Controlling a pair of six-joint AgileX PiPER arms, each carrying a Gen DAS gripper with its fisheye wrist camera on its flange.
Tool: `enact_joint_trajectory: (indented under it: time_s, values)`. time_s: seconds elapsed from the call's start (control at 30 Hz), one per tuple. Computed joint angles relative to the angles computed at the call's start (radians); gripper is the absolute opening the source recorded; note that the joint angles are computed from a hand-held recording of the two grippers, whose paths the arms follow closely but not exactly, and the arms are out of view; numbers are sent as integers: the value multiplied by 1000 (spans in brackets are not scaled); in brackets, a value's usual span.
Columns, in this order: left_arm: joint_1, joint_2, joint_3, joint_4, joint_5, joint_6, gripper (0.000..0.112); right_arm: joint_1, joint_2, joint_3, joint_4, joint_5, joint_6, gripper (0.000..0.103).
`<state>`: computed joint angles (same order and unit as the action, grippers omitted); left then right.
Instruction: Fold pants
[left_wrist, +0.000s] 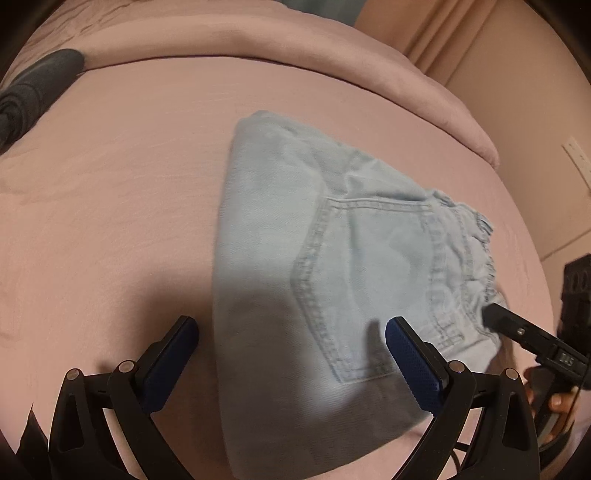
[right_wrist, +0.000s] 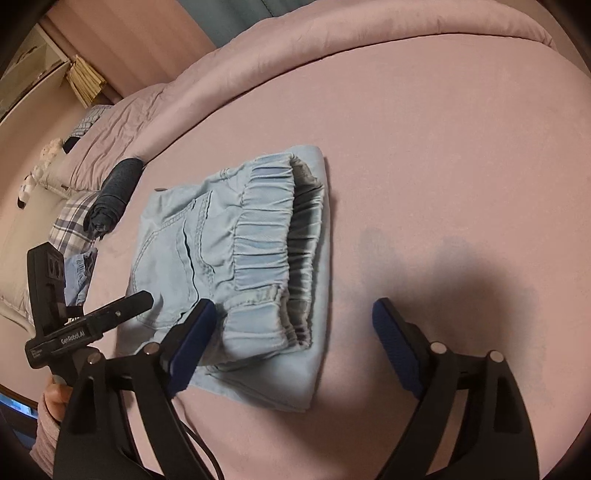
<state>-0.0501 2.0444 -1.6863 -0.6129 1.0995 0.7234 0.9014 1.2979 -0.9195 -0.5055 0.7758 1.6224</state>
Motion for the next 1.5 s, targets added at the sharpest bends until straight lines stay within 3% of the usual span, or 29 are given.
enact_joint_trajectory:
  time_s: [0.6, 0.67, 0.73, 0.83, 0.93, 1.1, 1.23, 1.5]
  values:
    - [-26, -15, 41, -32, -17, 54, 99, -29, 140, -113, 36, -36, -164, 82]
    - [-34, -34, 73, -19, -58, 51, 90, -30, 140, -111, 28, -34, -164, 74]
    - [-42, -56, 102, 8, -103, 39, 74, -19, 148, -123, 11, -11, -159, 69]
    - [-25, -58, 96, -2, -97, 16, 56, -6, 149, -127, -15, 8, -143, 60]
    - [-2, -56, 90, -24, -81, -2, 44, 15, 160, -147, -47, 43, -127, 55]
    - [-9, -115, 152, -42, -126, 30, 25, 67, 185, -200, -109, 131, -102, 44]
    - [-4, -136, 161, -64, -117, 45, 19, 92, 188, -233, -141, 185, -93, 38]
    - [42, -187, 203, -146, -67, 128, 19, 177, 212, -334, -229, 308, -101, 32]
